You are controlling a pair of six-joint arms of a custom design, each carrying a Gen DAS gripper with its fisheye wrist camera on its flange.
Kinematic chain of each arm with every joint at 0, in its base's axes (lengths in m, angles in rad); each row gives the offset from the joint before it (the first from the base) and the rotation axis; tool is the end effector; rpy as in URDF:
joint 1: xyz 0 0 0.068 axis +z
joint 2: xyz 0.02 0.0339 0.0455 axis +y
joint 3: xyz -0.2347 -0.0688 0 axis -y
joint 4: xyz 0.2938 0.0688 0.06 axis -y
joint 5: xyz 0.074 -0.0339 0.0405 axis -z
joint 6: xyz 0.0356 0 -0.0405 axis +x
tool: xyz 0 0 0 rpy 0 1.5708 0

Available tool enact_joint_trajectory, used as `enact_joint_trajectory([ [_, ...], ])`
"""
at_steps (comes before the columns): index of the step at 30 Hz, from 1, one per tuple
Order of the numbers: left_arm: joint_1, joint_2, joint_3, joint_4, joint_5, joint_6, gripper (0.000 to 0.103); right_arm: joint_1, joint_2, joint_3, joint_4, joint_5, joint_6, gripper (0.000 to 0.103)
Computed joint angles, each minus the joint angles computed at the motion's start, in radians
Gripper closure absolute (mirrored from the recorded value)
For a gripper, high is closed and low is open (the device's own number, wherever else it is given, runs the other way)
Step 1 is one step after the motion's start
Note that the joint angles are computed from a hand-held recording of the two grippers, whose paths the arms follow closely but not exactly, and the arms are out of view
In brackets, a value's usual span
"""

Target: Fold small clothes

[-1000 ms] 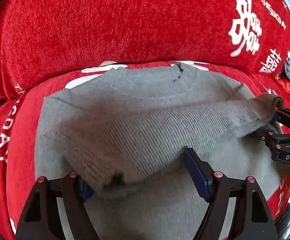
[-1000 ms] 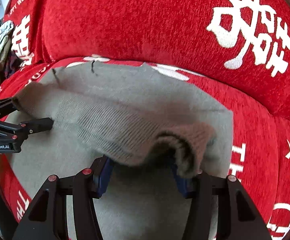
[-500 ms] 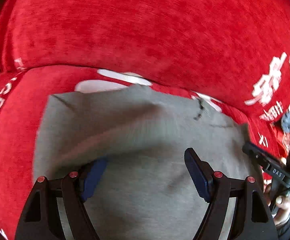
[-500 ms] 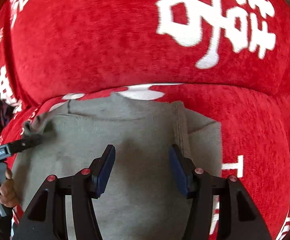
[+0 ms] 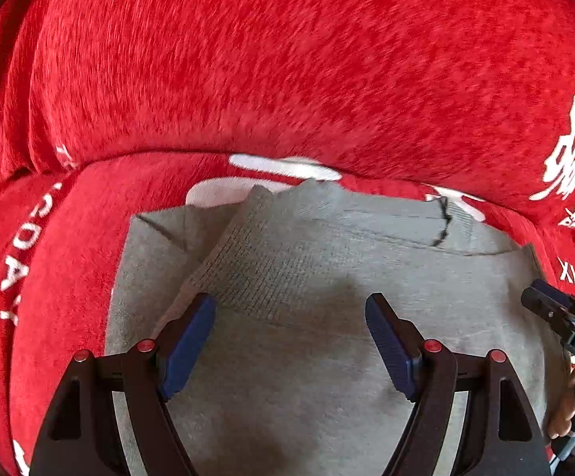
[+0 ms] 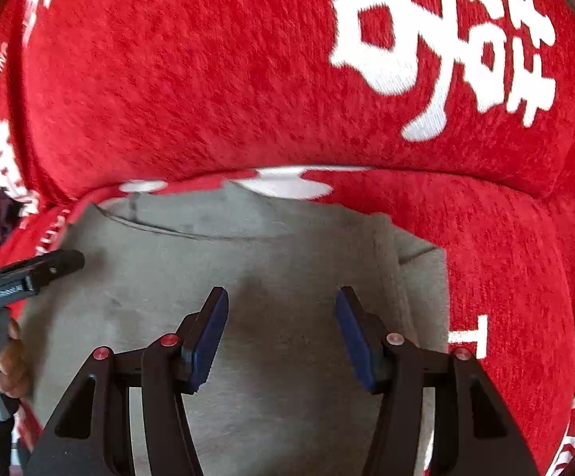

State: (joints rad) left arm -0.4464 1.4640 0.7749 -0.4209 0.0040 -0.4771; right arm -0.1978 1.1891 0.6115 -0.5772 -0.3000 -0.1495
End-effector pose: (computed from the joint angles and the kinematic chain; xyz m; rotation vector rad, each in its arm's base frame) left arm 0.2783 -0.1334 0.1082 -0.0404 2.7160 -0.2887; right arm 0.2522 -0.0398 0.1224 -0.0206 2.6680 0.2997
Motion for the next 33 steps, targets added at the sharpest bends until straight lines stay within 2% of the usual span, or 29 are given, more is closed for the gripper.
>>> enact_joint_trajectory([
  [2,0.002,-0.005,-0.019,0.032,-0.01,0.026,0.024,-0.042,0.05,0.015,0.023,-0.025,-0.003,0.043],
  [5,-0.004,-0.018,-0.037,0.047,-0.019,0.056,0.024,-0.126,0.104,0.038,0.023,-0.137,-0.033,0.043],
  [9,0.015,-0.119,-0.079,0.068,0.016,0.056,0.024,-0.209,0.09,0.052,-0.002,-0.249,-0.004,0.043],
  [11,0.027,-0.085,-0.047,0.067,0.027,0.061,0.024,-0.194,0.093,0.064,-0.001,-0.247,0.004,0.042],
  [16,0.042,0.139,0.105,0.011,-0.041,0.045,0.024,-0.089,0.201,0.12,0.032,-0.148,0.039,0.038],
  [19,0.049,0.165,0.129,-0.014,-0.059,0.03,0.024,-0.088,0.247,0.144,0.04,-0.141,0.039,0.038],
  [21,0.039,0.112,0.102,-0.031,-0.083,0.028,0.024,-0.085,0.196,0.129,0.021,-0.118,0.043,0.038],
  [26,-0.127,-0.136,-0.056,-0.07,-0.196,-0.023,0.024,-0.009,-0.205,-0.064,-0.101,-0.085,-0.063,0.038],
  [29,-0.304,-0.182,-0.104,-0.107,-0.316,-0.077,0.024,0.122,-0.422,-0.186,-0.159,0.032,-0.067,0.036],
  [32,-0.382,-0.194,-0.147,-0.11,-0.377,-0.116,0.023,0.19,-0.516,-0.256,-0.211,0.13,-0.098,0.035],
  [33,-0.386,-0.233,-0.182,-0.107,-0.391,-0.129,0.017,0.168,-0.579,-0.289,-0.229,0.146,-0.125,0.033],
])
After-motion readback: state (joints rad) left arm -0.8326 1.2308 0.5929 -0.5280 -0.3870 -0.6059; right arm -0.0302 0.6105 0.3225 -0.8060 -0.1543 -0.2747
